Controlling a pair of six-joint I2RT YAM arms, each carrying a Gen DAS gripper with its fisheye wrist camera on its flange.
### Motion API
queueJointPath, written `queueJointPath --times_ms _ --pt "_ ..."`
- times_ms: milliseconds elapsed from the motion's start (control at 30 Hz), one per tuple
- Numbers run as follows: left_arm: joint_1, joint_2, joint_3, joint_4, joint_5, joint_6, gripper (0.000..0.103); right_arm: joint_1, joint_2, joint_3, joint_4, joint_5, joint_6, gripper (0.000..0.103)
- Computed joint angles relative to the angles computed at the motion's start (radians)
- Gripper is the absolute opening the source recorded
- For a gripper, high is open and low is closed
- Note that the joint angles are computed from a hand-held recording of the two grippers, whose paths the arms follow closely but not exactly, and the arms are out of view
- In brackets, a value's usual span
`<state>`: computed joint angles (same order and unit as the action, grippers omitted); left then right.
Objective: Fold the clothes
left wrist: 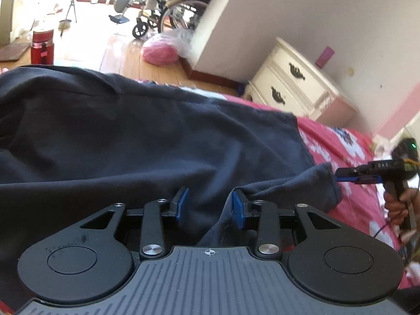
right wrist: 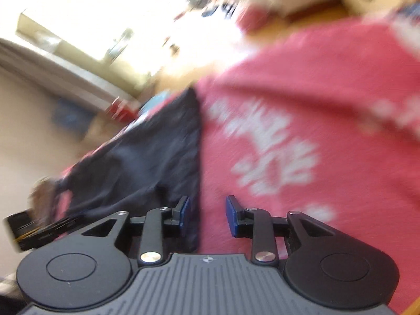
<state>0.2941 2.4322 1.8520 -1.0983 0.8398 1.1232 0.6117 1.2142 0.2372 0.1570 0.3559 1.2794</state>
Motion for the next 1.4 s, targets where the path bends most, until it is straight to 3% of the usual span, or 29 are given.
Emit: queueJointPath --times_ms 100,167,300,400,467,567,733,800,900,967,1033,1167,1333,1400 --pt "0.012 -0.018 -0.016 -0.007 0.020 0.007 0.039 0.162 -0.036 0.095 -0.162 0.216 0.007 0.032" --pt "0.016 -0.017 -0.010 -0.028 0.022 0.023 0.040 0.227 0.007 0.143 -0.114 0.260 -0.087 0.032" --pt "0.014 0.002 0.024 -0.083 -0.003 0.046 0.041 0.216 0.221 0.256 0.011 0.194 -0.261 0.031" --pt "0.013 -0.008 0.021 -0.061 -0.018 0.003 0.042 0.159 0.407 0.322 0.022 0.122 -0.248 0.029" --pt "0.020 -0.012 0.037 -0.064 -0.001 -0.030 0.042 0.134 0.497 0.313 0.093 0.103 -0.224 0.016" --pt "0.036 -0.044 0.022 -0.061 0.064 -0.025 0.043 0.135 0.492 0.262 0.169 0.117 -0.179 0.015" --pt "-0.002 -0.123 -0.100 -0.102 0.087 0.163 0.043 0.152 0.511 0.279 0.162 0.143 -0.172 0.015" --pt "-0.038 -0.212 -0.260 0.024 0.045 0.200 0.042 0.155 0.509 0.285 0.151 0.148 -0.150 0.015" --pt "-0.098 -0.366 -0.531 0.317 -0.034 0.197 0.042 0.152 0.500 0.318 0.091 0.149 -0.143 0.015" --pt "-0.133 -0.427 -0.654 0.497 -0.110 0.130 0.042 0.167 0.490 0.367 -0.001 0.177 -0.147 0.015" --pt "-0.168 -0.450 -0.712 0.611 -0.195 0.034 0.042 0.197 0.483 0.418 -0.083 0.231 -0.161 0.016" --pt "-0.192 -0.420 -0.680 0.611 -0.284 -0.093 0.042 0.260 0.482 0.483 -0.142 0.311 -0.217 0.016" --pt "-0.215 -0.428 -0.697 0.638 -0.336 -0.161 0.043 0.210 0.623 0.569 -0.230 0.247 -0.213 0.012" --pt "-0.215 -0.438 -0.708 0.650 -0.349 -0.158 0.043 0.220 0.655 0.625 -0.301 0.270 -0.236 0.012"
